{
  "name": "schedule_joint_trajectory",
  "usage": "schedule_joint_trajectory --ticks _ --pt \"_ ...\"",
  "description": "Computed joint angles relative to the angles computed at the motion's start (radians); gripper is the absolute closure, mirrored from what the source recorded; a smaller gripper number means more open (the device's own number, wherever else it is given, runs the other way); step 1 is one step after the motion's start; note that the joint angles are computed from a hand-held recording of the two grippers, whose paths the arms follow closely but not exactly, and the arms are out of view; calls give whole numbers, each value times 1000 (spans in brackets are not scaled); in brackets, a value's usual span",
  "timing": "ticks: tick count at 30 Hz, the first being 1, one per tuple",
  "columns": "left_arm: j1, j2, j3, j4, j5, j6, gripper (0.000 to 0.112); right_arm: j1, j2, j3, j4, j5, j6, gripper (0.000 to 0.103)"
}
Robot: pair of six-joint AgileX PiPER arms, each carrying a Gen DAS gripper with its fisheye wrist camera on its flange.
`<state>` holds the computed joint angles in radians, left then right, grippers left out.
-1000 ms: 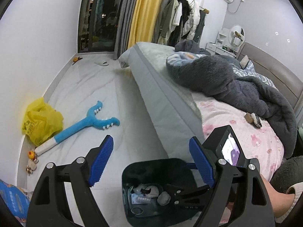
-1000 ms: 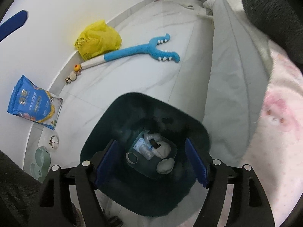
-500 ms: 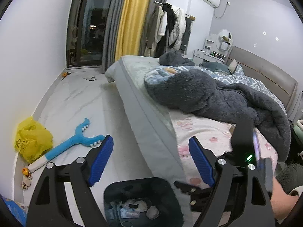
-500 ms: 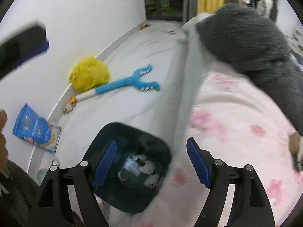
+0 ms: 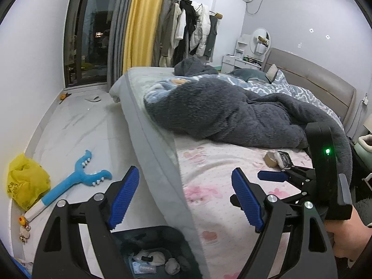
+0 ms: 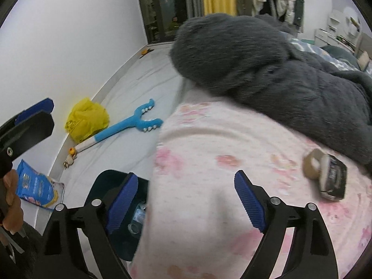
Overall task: Collect trash
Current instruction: 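Move both tools from the bin to the tape roll and black packet on the sheet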
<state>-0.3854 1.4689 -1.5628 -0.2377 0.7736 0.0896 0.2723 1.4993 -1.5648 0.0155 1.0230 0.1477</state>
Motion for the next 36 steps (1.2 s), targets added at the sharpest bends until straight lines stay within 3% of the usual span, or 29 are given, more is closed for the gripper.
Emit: schedule_joint_trajectory --ticks 11,22,36 --pt "-107 88 -109 31 5 -69 28 -196 -83 82 60 -17 -123 12" --pt "-214 182 -197 101 12 -143 16 -413 -132 150 219 -47 -296 4" --pt "-285 284 -278 211 32 -256 14 -608 -65 176 370 -52 -451 4"
